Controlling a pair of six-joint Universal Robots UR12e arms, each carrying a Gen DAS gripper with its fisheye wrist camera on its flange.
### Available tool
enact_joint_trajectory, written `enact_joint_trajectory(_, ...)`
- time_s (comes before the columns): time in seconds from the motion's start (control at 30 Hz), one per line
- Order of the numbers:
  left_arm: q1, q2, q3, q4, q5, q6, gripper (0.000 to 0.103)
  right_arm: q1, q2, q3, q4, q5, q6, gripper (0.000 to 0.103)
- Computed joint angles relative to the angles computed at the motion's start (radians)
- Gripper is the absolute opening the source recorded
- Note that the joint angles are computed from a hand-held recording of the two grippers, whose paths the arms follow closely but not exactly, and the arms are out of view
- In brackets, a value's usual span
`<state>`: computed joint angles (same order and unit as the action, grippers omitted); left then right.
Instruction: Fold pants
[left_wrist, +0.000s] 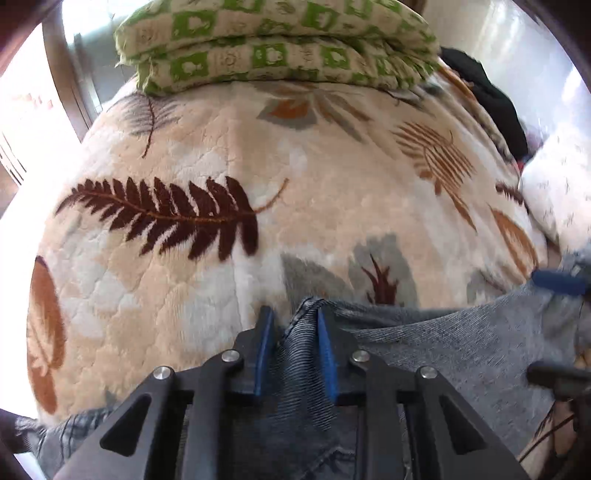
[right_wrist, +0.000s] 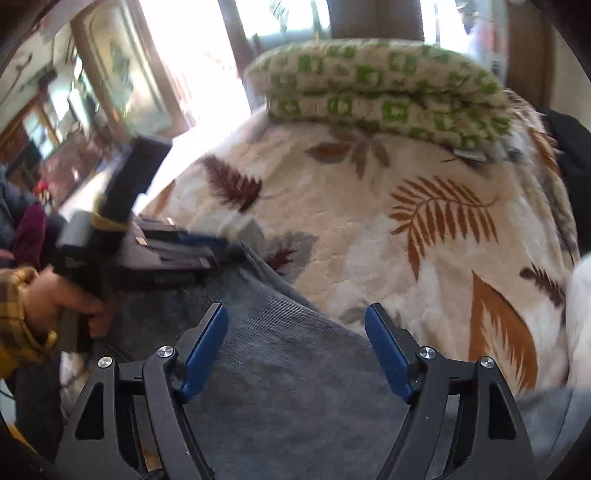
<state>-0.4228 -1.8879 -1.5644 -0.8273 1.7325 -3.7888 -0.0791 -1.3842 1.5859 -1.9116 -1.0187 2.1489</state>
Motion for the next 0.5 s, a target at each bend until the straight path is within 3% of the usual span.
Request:
enact_joint_trajectory(0.03,0.001,0.001,-0.014,0.036,0.006,0.014,0.028,0.002,0.004,-0.009,0.035,-0.023,-0.02,0.064)
enact_joint_trajectory(0.1,-0.011,-0.002,-0.038,0.104,0.052,0.068,0.028,0.016,0.01,-0.015,0.107,-0.127,-0.073,0.019)
enact_joint_trajectory(0.17,-0.013,0.001,-0.067,0.171,0.062,0.076,0.028,0.022,-0.003,0.029,0.074,-0.213,-0.102,0.018)
enact_joint_trajectory(0.23,-0.005,0.004,-0.071,0.179,0.041,0.064,0.028,-0.005,-0.024,0.068,0.036,-0.151,-0.07,0.017)
enact_joint_trajectory(0.33,-0.002,0.018,-0.07,0.158,0.013,0.053,0.028,-0.034,-0.038,0.08,0.039,-0.099,0.093,0.02)
enact_joint_trajectory(0.4,-0.002,0.044,-0.075,0.121,-0.026,0.029,0.029,-0.059,-0.077,0.115,0.012,-0.073,0.139,0.038)
enact_joint_trajectory(0.5,-0.031,0.093,-0.116,0.163,-0.026,0.055,0.037,-0.118,-0.143,0.165,0.042,-0.006,0.201,0.042)
